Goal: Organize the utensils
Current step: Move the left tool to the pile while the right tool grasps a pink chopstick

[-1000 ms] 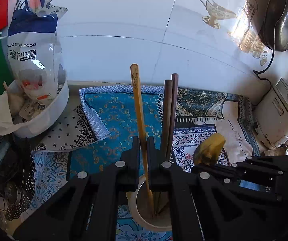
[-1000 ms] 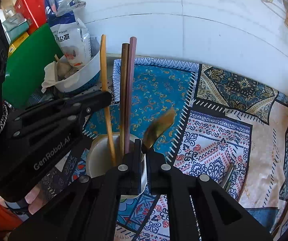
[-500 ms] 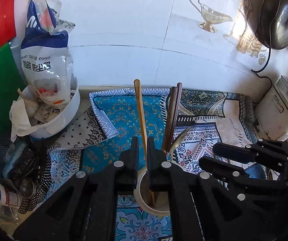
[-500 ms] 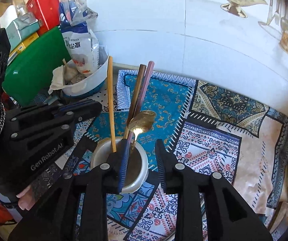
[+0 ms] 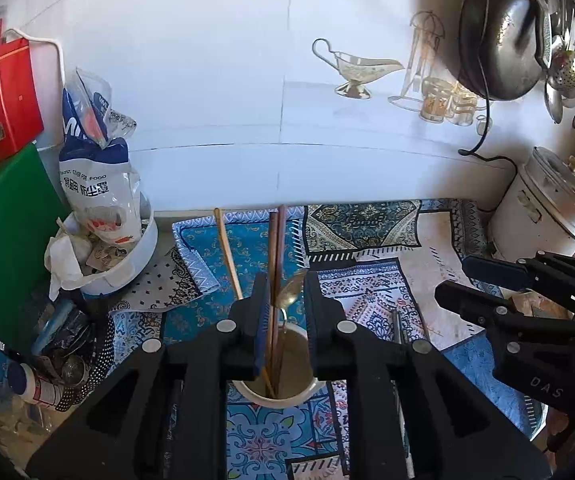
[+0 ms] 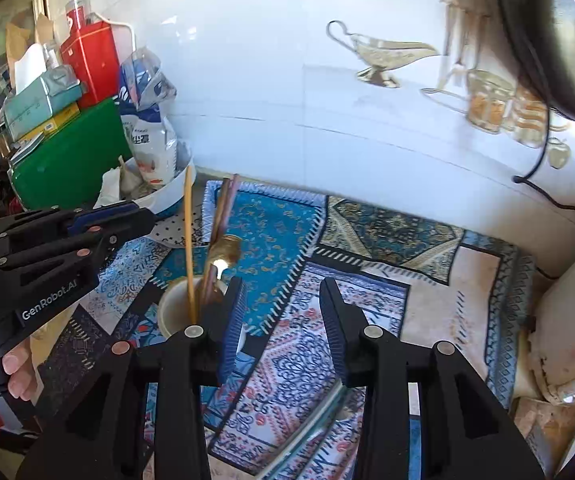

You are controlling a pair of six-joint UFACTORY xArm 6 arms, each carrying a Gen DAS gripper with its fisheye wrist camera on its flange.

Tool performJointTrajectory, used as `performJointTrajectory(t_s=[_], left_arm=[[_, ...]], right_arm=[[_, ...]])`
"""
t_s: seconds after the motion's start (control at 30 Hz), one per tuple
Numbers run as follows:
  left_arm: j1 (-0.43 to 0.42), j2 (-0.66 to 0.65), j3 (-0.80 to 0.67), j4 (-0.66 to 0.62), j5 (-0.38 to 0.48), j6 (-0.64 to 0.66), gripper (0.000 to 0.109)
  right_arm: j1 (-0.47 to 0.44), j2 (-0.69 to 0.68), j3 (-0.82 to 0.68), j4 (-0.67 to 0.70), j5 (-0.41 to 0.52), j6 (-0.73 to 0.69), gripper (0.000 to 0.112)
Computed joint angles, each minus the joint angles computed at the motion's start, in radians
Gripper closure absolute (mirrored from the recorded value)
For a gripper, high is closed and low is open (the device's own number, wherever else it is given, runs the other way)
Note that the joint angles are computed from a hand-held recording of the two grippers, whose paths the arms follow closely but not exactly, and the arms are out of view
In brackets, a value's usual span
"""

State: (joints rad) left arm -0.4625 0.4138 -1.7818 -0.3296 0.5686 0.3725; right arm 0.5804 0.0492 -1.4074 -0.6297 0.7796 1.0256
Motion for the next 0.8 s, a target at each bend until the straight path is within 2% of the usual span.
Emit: performJointTrajectory(t_s=[0.1,0.3,0.6,0.8], left_arm=[[-0.025,-0.033,0.046,-0.001,-0.013,0.000,0.083],[-0.081,-0.064,0.108,0.005,-0.006,-0.023,0.079],[-0.151,-0.035,0.147,0.074,0.057,-0.088,0.078],[-0.174,0.013,0.139,0.109,0.119,-0.122,0.078]], right_arm=[[0.002,-0.062,0.067,-0.027,0.016,0.027,0.077],[-0.004,-0.184,0.227,-0.017,0.014,0.075,0.075],[-0.051,-0.302,0.451,0.106,-0.018,0.081,0.075],[-0.089,-0.302,0.544,0.221,-0.071,0.042,0.075]])
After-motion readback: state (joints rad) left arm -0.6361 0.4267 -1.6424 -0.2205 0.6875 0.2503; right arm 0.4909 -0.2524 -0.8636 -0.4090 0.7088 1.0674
